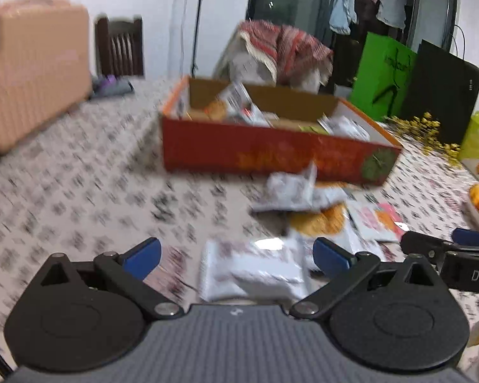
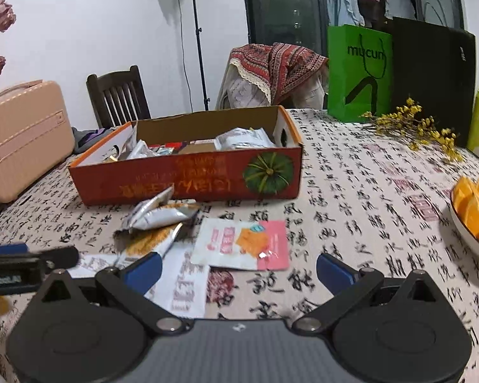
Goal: Organize snacks
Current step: 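Grasp a white packet with the left tool while the right grasps another white packet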
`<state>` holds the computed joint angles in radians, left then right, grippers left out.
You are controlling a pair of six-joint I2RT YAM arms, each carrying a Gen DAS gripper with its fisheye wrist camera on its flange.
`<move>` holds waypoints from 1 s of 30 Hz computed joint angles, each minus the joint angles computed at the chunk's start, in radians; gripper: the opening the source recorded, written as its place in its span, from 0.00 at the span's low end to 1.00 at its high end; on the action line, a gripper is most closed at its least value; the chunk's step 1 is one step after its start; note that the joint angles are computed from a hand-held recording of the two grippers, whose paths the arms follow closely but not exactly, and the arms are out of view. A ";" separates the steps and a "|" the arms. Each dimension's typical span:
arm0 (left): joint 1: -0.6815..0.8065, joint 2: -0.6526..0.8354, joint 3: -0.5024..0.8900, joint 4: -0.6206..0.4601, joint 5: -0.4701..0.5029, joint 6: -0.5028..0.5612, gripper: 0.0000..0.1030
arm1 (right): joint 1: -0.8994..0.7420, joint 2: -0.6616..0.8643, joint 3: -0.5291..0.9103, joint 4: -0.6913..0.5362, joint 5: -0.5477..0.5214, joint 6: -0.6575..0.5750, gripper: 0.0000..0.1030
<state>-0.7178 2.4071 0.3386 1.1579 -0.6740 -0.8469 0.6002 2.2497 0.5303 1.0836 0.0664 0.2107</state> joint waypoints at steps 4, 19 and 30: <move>-0.018 0.033 0.093 -0.127 -0.010 -0.012 1.00 | -0.023 0.046 -0.019 0.068 -0.023 0.008 1.00; -0.030 0.061 0.028 -0.014 -0.072 -0.042 0.64 | -0.016 0.059 0.004 0.058 -0.066 -0.028 1.00; -0.035 0.050 -0.045 0.130 -0.122 0.020 0.66 | 0.057 0.088 0.144 -0.157 -0.050 -0.062 0.91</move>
<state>-0.7528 2.4570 0.2932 1.2878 -0.7963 -0.8268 0.6568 2.3374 0.6743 0.9271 0.0160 0.1488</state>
